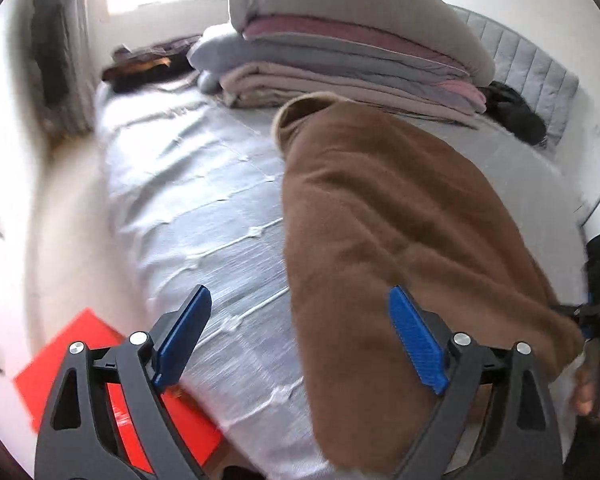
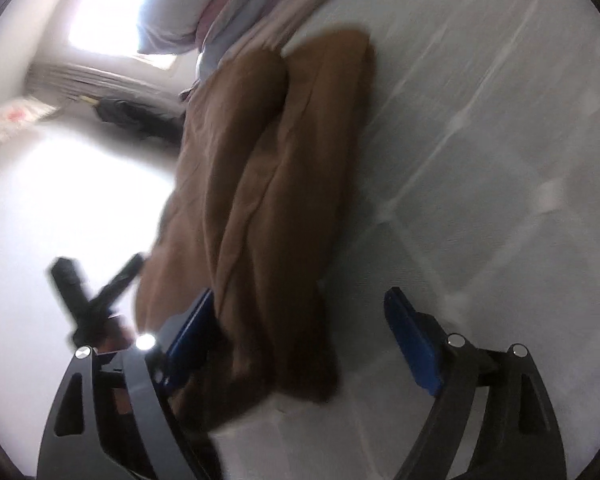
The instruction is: Fold large clothes
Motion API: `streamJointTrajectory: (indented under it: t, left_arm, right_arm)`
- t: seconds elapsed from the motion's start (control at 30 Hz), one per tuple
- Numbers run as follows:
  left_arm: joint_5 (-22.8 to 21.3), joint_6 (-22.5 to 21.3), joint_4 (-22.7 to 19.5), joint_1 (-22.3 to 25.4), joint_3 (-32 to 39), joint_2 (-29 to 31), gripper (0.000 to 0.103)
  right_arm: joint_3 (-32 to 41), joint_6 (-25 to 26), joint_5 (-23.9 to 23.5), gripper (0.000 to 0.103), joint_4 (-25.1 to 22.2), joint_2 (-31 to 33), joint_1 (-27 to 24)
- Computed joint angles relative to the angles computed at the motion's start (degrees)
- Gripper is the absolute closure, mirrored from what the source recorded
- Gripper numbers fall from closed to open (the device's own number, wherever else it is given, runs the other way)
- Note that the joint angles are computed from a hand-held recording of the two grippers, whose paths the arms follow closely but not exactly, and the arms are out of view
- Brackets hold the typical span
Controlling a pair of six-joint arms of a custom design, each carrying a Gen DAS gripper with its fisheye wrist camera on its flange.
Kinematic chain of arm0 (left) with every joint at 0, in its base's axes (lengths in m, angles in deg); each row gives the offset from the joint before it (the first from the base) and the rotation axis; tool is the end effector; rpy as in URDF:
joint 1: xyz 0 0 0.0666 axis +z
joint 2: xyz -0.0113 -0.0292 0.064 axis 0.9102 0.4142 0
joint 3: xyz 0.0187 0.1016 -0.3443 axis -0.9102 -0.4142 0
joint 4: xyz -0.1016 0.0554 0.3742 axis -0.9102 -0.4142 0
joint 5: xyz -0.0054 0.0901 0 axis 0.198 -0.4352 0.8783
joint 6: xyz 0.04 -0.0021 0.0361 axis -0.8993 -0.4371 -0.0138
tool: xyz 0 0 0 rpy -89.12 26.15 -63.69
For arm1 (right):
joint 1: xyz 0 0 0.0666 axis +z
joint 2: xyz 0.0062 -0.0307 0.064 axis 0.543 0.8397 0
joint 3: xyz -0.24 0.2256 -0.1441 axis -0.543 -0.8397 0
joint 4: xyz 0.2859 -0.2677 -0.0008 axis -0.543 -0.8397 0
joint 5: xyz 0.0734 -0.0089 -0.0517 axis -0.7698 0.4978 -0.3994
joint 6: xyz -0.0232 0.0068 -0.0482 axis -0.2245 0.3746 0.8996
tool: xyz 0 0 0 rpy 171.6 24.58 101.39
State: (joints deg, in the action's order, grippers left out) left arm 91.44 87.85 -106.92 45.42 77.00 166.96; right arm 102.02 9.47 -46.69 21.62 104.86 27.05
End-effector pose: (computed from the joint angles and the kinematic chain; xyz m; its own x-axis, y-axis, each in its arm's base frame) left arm 0.4476 -0.1664 0.4997 -0.6707 0.2409 -0.7015 0.3760 0.9257 -0.0415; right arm 0.4196 -0.0226 0.3846 -0.7863 0.5148 -0.3417 0.1308 0.6792 0.7222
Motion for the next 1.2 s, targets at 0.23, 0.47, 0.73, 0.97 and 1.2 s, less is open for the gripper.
streamJointTrajectory:
  t: [0.23,0.47,0.73,0.97,1.2]
  left_arm:
    - [-3.29,-0.89,-0.39,-2.06,-5.85,-9.29,0.015]
    - [-6.03,-0.81,0.01,-5.03,-8.96,-15.42,0.014]
    - [-8.53,-0.67,1.21,-7.21,-10.35,-19.16,0.014]
    - [-9.72,-0.15,1.71,-8.37,-10.64,-19.75,0.014]
    - [-11.37,-0.22,3.02,-9.72,-11.46,-20.28,0.014]
  right_arm:
    - [4.09,5.35,35.85,0.012,-4.29,-8.15,12.04]
    - [6.95,10.72,59.40,0.007,-1.05,-8.66,25.72]
    - [8.09,7.14,64.40,0.007,-3.79,-8.40,30.01]
    - [8.96,5.26,65.80,0.007,-6.28,-7.72,31.39]
    - [8.53,5.33,65.97,0.007,-6.27,-8.05,31.44]
